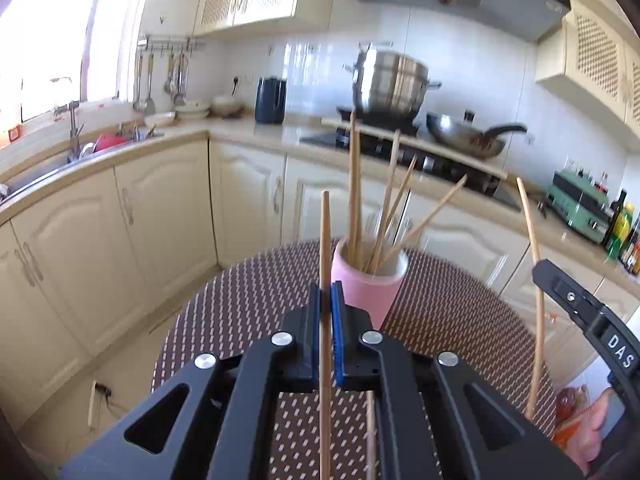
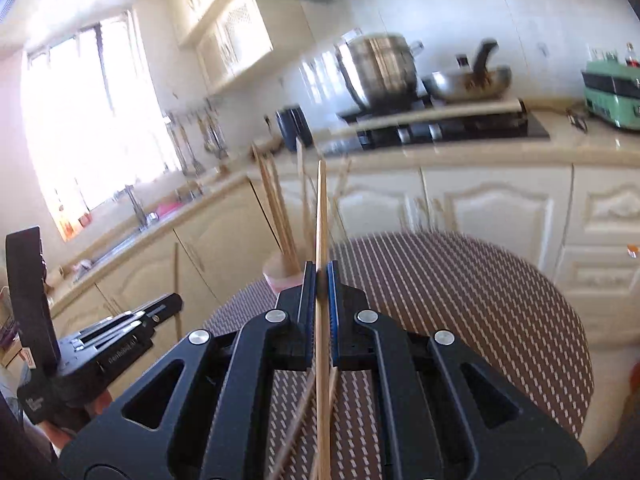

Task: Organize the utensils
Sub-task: 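Lift both held chopsticks up and over the pink cup, then lower both chopsticks into the pink cup and open both grippers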

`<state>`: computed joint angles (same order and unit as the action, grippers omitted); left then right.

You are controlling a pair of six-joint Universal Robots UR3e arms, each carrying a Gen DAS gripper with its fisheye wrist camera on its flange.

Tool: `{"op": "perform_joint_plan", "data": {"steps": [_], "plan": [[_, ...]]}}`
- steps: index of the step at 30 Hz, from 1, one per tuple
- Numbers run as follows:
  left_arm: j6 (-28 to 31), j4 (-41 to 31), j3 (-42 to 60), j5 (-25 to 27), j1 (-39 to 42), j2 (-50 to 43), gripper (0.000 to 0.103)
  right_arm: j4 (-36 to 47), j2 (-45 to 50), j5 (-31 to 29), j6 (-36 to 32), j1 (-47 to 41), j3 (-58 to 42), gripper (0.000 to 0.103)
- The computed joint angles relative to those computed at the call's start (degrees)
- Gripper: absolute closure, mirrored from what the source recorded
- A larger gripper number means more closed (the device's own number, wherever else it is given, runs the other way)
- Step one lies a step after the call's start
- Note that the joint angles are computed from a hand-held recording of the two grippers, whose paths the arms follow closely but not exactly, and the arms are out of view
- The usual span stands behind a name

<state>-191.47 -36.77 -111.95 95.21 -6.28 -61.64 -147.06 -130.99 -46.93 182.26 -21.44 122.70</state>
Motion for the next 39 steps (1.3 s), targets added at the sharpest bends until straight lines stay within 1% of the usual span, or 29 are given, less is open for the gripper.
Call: {"op": "perform_joint_plan", "data": {"steps": [2, 4, 6, 8, 10, 11, 13, 16, 20, 23, 27, 29, 31, 33, 34, 37, 39], "plan": [[-0.2, 2.3, 2.5, 0.5, -0.8, -2.0, 0.097, -7.9, 4.4, -1.3, 3.7, 2.5, -1.1, 0.097], [0.2, 4.7, 4.0, 0.1, -1.0, -3.2, 0.097, -16.6, 9.6, -4.2, 6.9, 5.9, -2.7, 0.097], [0.4, 8.2, 6.2, 1.9, -2.5, -5.9, 0.097, -24.0, 15.5, -7.0, 8.4, 9.2, -5.6, 0.097], [0.8, 11.1, 8.3, 2.5, -2.9, -8.2, 0.097, -29.2, 19.8, -12.1, 9.1, 12.9, -8.1, 0.097], [1.2, 13.1, 10.2, 1.9, -2.7, -10.2, 0.097, -33.2, 24.4, -11.7, 10.0, 14.0, -11.3, 0.097], [1.2, 13.9, 11.9, 2.2, -2.6, -11.8, 0.097, -35.3, 27.2, -12.9, 10.9, 15.1, -13.5, 0.097], [0.9, 15.6, 15.1, 2.0, -1.9, -15.0, 0.097, -37.3, 31.2, -14.7, 12.0, 16.7, -17.5, 0.097], [-0.3, 16.4, 19.7, 1.7, -1.2, -18.9, 0.097, -38.3, 37.6, -17.3, 14.1, 18.9, -24.5, 0.097], [0.1, 21.1, 24.4, 2.2, -0.8, -25.0, 0.097, -39.6, 44.2, -20.1, 14.3, 21.1, -31.0, 0.097], [0.2, 26.7, 24.3, -0.9, 1.0, -27.6, 0.097, -41.6, 49.9, -21.5, 14.2, 22.6, -35.3, 0.097], [0.2, 30.2, 26.7, -2.0, 2.0, -32.5, 0.097, -44.4, 55.3, -23.7, 15.0, 24.3, -38.0, 0.097], [0.8, 33.2, 26.7, -2.9, 2.7, -34.7, 0.097, -45.5, 57.6, -24.9, 15.5, 25.0, -38.8, 0.097], [1.2, 36.1, 25.8, -3.3, 3.5, -36.3, 0.097, -46.8, 59.1, -25.7, 15.1, 25.7, -38.9, 0.097], [0.4, 38.0, 25.8, -4.9, 4.6, -37.8, 0.097, -48.2, 60.8, -26.5, 14.0, 26.5, -39.3, 0.097], [-0.2, 39.7, 25.0, -6.8, 5.6, -38.4, 0.097, -48.7, 61.6, -26.4, 13.2, 26.7, -39.5, 0.097], [-0.2, 44.7, 22.5, -9.8, 6.9, -40.1, 0.097, -48.9, 63.4, -25.3, 13.5, 26.7, -39.8, 0.097], [0.5, 45.6, 22.4, -9.1, 6.4, -41.3, 0.097, -46.6, 64.1, -24.7, 12.8, 26.6, -40.4, 0.097]]}}
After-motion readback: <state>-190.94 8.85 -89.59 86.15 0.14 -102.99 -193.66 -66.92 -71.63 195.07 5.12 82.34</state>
